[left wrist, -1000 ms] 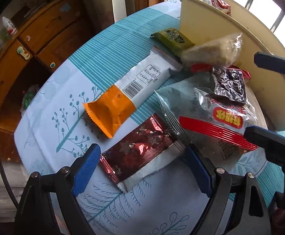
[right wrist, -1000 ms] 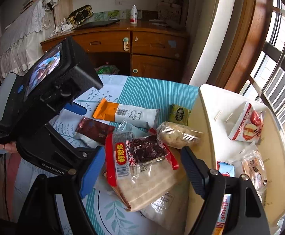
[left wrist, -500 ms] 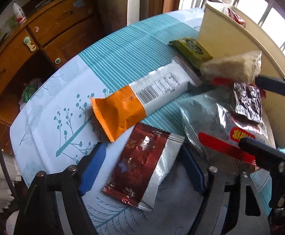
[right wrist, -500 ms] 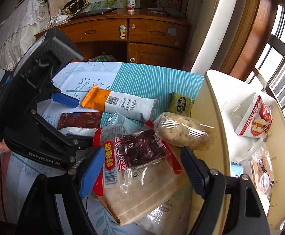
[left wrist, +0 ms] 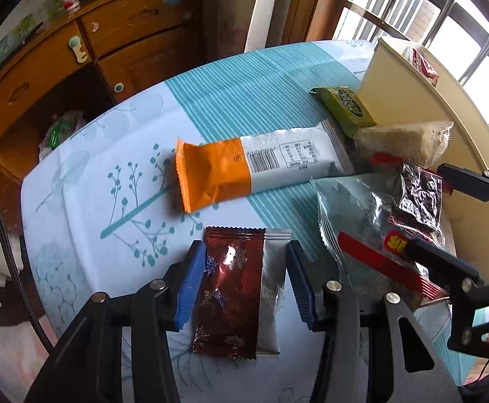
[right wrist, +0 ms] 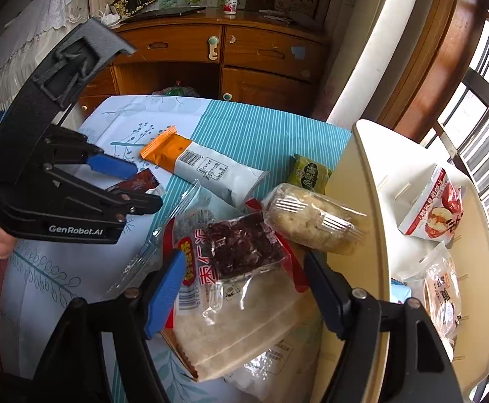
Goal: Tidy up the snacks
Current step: 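Grasp the dark red packet with left tool while right tool grasps red-labelled candy bag, then lift and carry both held snacks over the white tray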
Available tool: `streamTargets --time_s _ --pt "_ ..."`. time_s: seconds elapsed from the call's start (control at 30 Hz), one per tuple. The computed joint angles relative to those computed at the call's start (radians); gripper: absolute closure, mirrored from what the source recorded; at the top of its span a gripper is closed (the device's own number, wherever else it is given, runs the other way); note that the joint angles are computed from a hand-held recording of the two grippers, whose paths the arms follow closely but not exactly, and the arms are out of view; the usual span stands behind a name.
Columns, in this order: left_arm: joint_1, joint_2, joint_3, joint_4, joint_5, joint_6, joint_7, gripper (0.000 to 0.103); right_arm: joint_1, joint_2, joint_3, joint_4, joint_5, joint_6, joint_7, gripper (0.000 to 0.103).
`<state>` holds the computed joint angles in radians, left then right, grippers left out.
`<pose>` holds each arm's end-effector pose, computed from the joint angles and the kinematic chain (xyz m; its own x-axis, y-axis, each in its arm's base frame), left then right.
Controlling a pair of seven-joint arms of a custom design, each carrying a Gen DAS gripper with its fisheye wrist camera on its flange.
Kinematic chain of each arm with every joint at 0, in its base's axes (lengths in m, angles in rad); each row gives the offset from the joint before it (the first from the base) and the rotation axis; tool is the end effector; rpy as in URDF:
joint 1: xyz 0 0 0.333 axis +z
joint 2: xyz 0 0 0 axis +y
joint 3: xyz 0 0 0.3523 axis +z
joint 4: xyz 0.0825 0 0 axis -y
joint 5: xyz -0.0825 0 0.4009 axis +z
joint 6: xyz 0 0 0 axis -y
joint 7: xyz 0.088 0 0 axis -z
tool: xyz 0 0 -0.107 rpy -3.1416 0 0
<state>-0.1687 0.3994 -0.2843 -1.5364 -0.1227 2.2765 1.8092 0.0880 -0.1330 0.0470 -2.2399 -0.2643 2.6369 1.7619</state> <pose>0.6724 -0.2931 0.4981 -0.5711 -0.8092 0.1377 -0.7861 0.4909 -0.3756 0.5454 0.0816 0.5106 0.1032 -0.9854 0.1356 -0.8436 -0.1590 -0.5129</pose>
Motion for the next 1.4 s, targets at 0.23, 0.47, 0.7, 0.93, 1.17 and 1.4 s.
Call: streamTargets --time_s 0.23,0.47,0.7,0.93,1.17,1.4 --pt "0.01 -0.079 0.009 -0.095 -0.035 0.018 -0.071 0.06 0.006 -0.011 -0.001 -0.007 0.026 -0.003 -0.036 0.053" --pt "0.028 -0.184 0.023 -0.206 -0.098 0.039 -0.132 0.066 0.005 -0.015 0.009 -0.001 -0.001 -0.021 -0.024 0.063" --pt "0.026 -0.302 0.043 -0.314 -0.164 0.049 -0.145 0.067 0.013 -0.053 0.02 -0.02 -0.001 -0.054 -0.029 0.063" --pt "0.0 -0.418 0.07 -0.413 -0.197 0.039 -0.154 0.067 0.02 -0.127 0.044 -0.067 0.021 -0.082 -0.03 0.064" --pt "-0.034 -0.528 0.101 -0.491 -0.229 0.006 -0.14 0.067 0.023 -0.222 0.06 -0.114 0.076 -0.121 -0.038 0.064" --pt "-0.08 -0.613 0.122 -0.531 -0.264 -0.06 -0.135 0.067 0.009 -0.343 0.083 -0.17 0.103 -0.161 -0.042 0.064"
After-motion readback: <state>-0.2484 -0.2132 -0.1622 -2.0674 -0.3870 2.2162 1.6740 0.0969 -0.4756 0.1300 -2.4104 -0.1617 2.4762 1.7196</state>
